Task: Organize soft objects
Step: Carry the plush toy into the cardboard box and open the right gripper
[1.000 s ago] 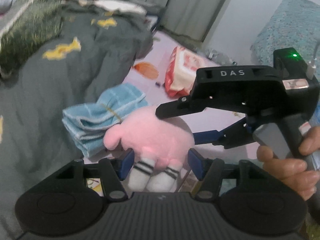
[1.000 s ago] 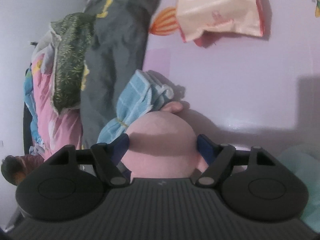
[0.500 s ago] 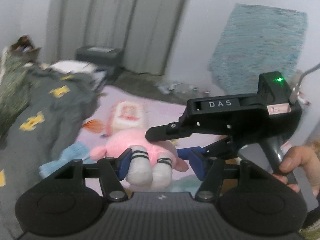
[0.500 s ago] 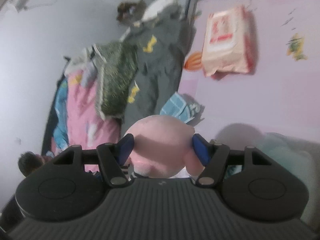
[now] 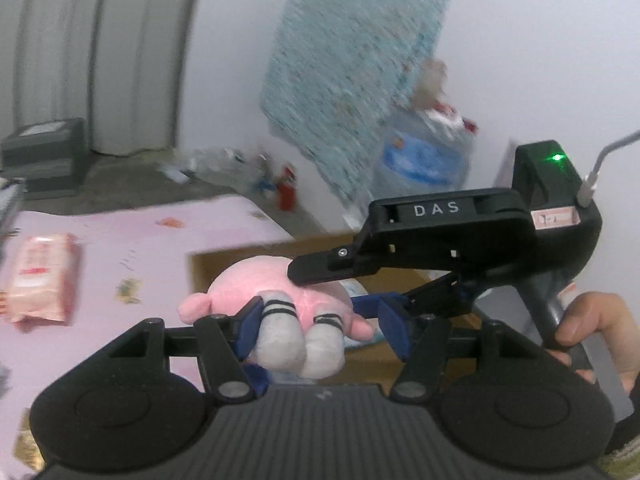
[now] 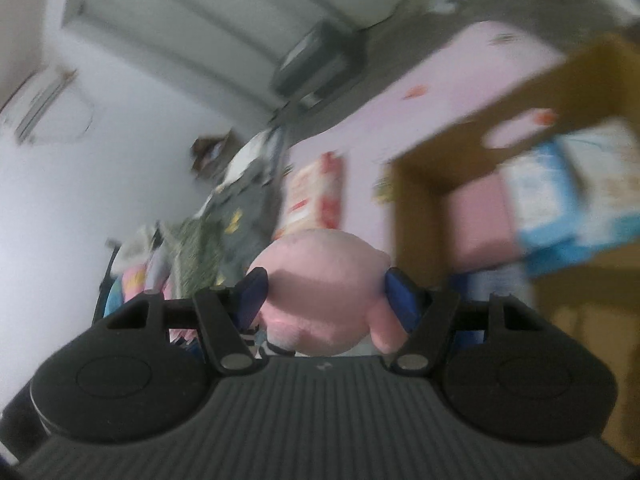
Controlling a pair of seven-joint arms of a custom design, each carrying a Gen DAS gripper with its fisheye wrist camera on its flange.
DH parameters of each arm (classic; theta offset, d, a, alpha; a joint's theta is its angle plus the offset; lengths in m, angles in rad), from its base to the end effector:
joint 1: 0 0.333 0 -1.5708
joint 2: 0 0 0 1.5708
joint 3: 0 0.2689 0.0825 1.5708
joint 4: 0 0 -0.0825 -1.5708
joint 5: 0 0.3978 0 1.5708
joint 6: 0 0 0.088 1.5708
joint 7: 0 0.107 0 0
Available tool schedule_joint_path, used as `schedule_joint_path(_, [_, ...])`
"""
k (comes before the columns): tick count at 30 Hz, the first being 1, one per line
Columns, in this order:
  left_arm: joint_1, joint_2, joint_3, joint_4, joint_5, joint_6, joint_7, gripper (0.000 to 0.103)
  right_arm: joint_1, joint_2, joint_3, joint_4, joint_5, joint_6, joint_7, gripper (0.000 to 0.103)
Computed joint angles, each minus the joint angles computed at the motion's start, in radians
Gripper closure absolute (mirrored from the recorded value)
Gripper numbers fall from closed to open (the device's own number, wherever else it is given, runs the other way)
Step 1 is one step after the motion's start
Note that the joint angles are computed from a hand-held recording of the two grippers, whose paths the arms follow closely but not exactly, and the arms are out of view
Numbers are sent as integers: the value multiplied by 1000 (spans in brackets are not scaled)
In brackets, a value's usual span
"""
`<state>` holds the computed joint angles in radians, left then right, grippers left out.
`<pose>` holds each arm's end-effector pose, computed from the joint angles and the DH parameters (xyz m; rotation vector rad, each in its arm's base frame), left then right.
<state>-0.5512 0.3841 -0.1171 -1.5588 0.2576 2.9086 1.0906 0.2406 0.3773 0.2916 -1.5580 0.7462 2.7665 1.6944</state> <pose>0.5596 -0.4448 0.4955 -1.4178 2.0844 -1.2520 0.6397 0.3091 0.4766 -1.3252 1.6999 0.2628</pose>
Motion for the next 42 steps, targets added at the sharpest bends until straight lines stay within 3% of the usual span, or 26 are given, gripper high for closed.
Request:
schedule_joint_path(5, [6, 203, -71, 239, -94, -148, 123, 40, -26, -69, -30, -167, 35, 60, 0, 38])
schedule_joint_path(8, [-24, 313, -61, 384, -121, -270, 151, 41, -24, -61, -64, -208, -25, 64, 50, 38])
schedule_joint_path(10, [-27, 329, -62, 394, -137, -305, 166, 41, -26, -48, -72, -221, -58, 62, 85, 38])
schedule_joint_path(16, [-19, 214, -47, 222, -138, -217, 180, 41, -49, -71, -69, -269, -99, 42, 91, 38])
schedule_joint_path(21, [-4, 90, -43, 72, -124, -142, 170, 41, -7, -97, -116, -273, -265, 12, 174, 37])
schedule_joint_path(26, [17, -63, -31, -115, -80, -70, 126, 40, 8, -121, -130, -268, -382, -72, 196, 30])
schedule_joint_path(30, [37, -175, -9, -254, 6, -26, 20, 40, 10, -136, -117, -269, -391, -118, 123, 21])
schedule_joint_path(33, [50, -250, 14, -347, 126, 2, -128, 40, 23, -117, -115, -232, -410, -176, 67, 14])
schedule_joint_path(37, [89, -334, 20, -451, 280, 11, -328, 39, 75, -57, -139, -154, -544, -267, 94, 12])
schedule_joint_path(38, [104, -349, 14, -470, 294, 12, -355, 39, 97, -50, -154, -146, -607, -272, 119, 13])
schedule_joint_path(40, [135, -378, 0, -510, 309, 16, -401, 39, 123, -42, -175, -135, -698, -280, 171, 27])
schedule_joint_path(42, [167, -404, -16, -547, 321, 20, -434, 39, 106, -49, -165, -147, -682, -264, 178, 31])
